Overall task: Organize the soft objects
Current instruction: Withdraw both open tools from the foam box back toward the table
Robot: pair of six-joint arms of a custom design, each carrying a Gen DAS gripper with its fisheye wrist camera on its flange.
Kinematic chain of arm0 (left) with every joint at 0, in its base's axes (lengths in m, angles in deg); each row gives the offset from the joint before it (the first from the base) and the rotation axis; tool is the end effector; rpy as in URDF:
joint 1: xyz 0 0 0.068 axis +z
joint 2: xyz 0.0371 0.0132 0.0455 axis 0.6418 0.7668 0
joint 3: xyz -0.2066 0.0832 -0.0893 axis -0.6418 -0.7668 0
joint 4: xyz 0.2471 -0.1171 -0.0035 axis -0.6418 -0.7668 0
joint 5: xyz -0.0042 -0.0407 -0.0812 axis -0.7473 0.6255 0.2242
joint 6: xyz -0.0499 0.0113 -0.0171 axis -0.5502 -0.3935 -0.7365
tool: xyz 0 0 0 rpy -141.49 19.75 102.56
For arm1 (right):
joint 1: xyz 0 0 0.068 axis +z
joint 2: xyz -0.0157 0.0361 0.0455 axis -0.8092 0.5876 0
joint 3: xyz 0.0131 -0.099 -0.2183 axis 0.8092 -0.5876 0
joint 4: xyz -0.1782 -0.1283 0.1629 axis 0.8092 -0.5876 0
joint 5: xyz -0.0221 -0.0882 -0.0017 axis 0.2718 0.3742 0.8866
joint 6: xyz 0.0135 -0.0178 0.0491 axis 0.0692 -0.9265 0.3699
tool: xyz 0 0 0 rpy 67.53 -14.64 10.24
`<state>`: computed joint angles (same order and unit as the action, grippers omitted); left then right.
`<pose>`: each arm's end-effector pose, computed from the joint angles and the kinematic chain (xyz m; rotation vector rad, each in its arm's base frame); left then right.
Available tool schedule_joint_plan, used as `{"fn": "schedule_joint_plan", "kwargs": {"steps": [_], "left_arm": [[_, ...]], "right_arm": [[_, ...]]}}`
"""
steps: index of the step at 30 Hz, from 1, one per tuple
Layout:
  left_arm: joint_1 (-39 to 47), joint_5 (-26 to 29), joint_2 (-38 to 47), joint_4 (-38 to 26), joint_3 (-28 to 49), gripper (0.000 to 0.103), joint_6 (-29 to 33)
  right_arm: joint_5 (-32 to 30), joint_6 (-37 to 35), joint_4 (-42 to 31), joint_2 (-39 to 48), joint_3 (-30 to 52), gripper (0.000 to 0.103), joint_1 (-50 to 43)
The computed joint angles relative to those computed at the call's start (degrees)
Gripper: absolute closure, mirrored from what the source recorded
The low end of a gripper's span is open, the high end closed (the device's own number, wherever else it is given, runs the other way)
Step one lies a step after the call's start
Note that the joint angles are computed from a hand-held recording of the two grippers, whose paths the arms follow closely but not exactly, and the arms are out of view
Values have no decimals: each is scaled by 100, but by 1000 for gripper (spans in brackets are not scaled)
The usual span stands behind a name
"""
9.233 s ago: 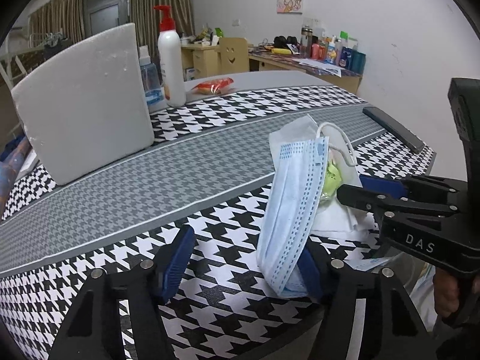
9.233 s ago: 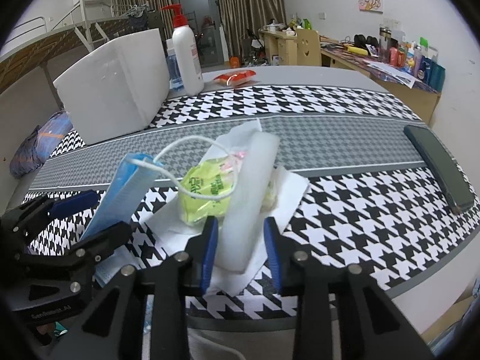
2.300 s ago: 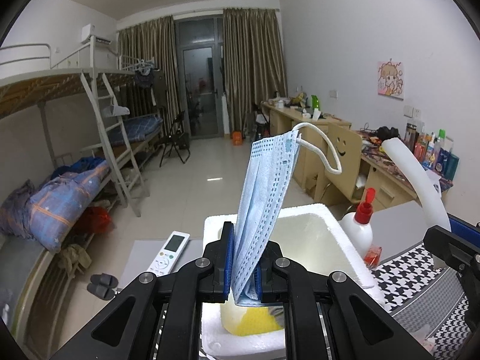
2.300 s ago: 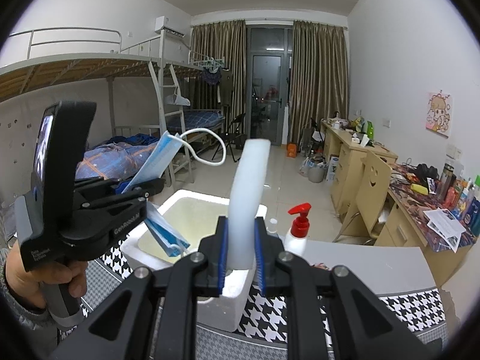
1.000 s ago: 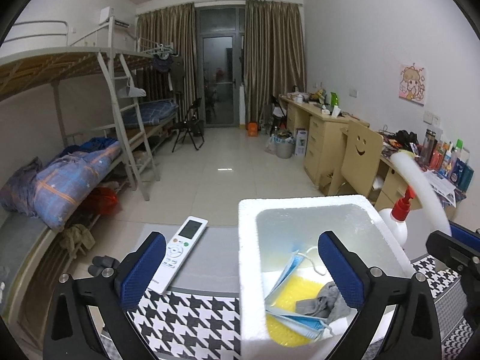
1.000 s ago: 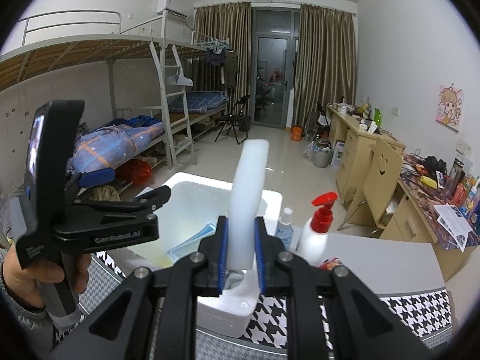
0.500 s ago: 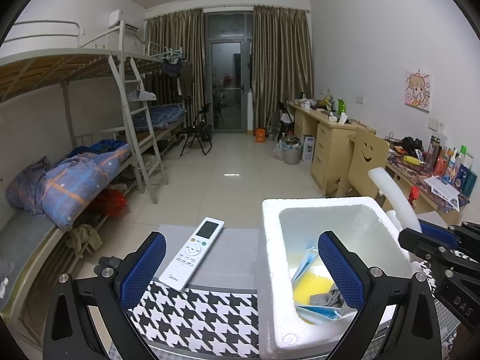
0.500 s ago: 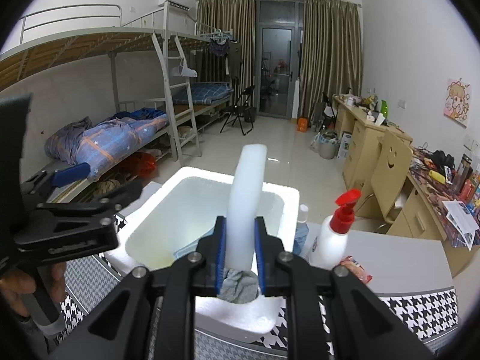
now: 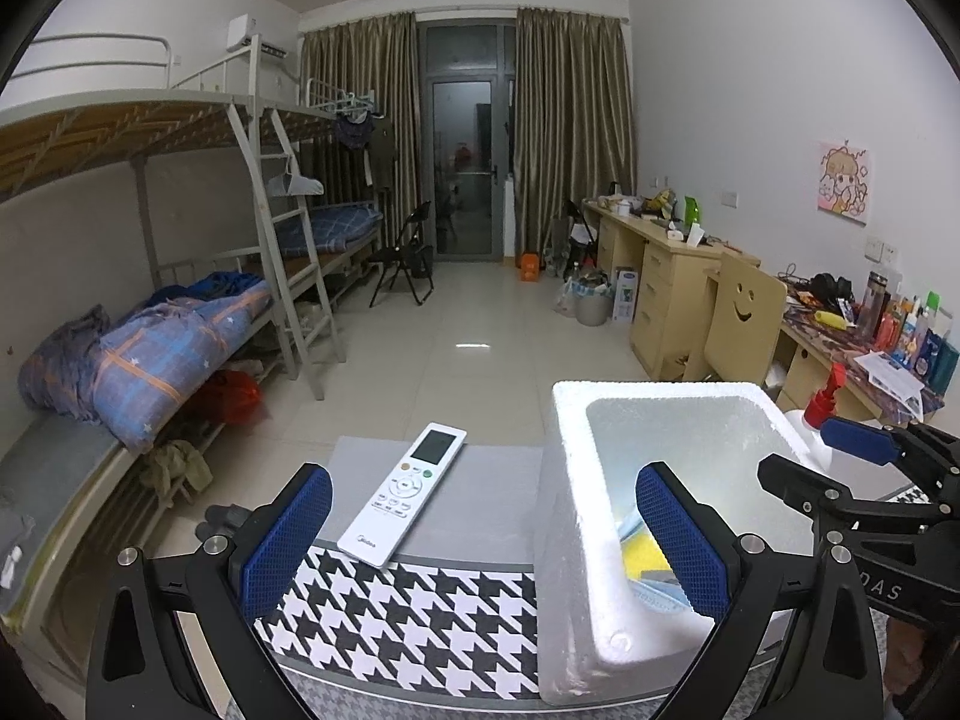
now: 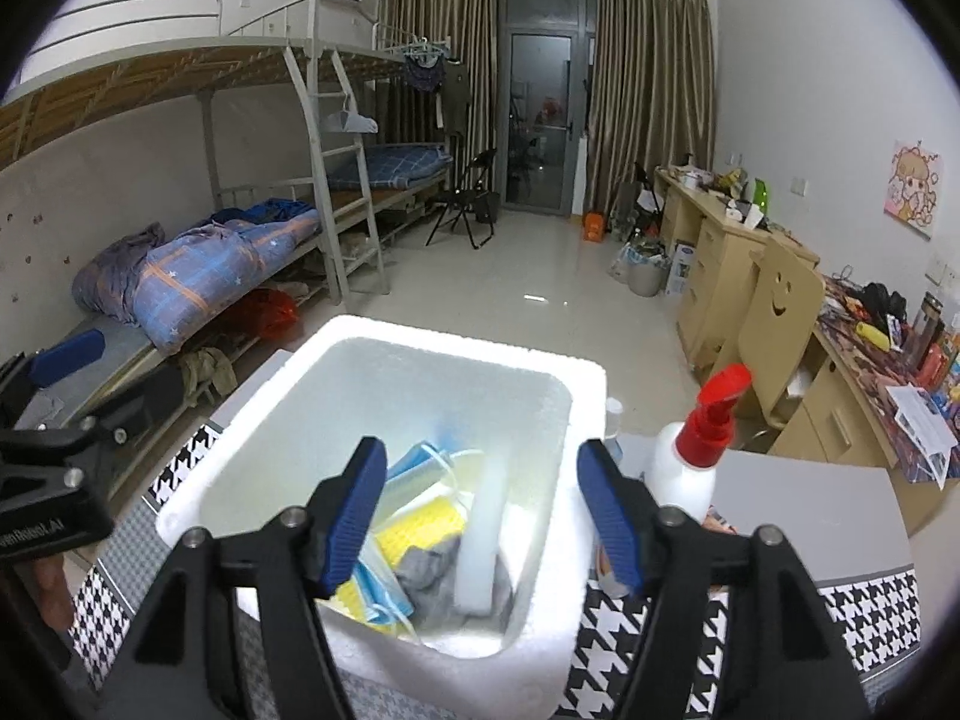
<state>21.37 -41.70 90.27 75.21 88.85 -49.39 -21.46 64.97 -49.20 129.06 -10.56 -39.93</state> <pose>0.2768 -0.0925 0.2623 0.3267 2.0592 -0.1840 0.2425 0.0511 0.2540 0.0362 2.1800 -0.0775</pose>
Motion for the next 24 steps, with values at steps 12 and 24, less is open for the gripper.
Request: {"fn": "schedule_joint_plan", "kwargs": {"steps": [12, 24], "left_arm": [[-96, 47, -424, -146, -193, 1, 38], [-336, -40, -1115, -506, -455, 1, 36]], "right_arm": [[245, 162, -416, -764, -163, 28, 287], [659, 450, -766, -1473, -353, 17, 661]]}}
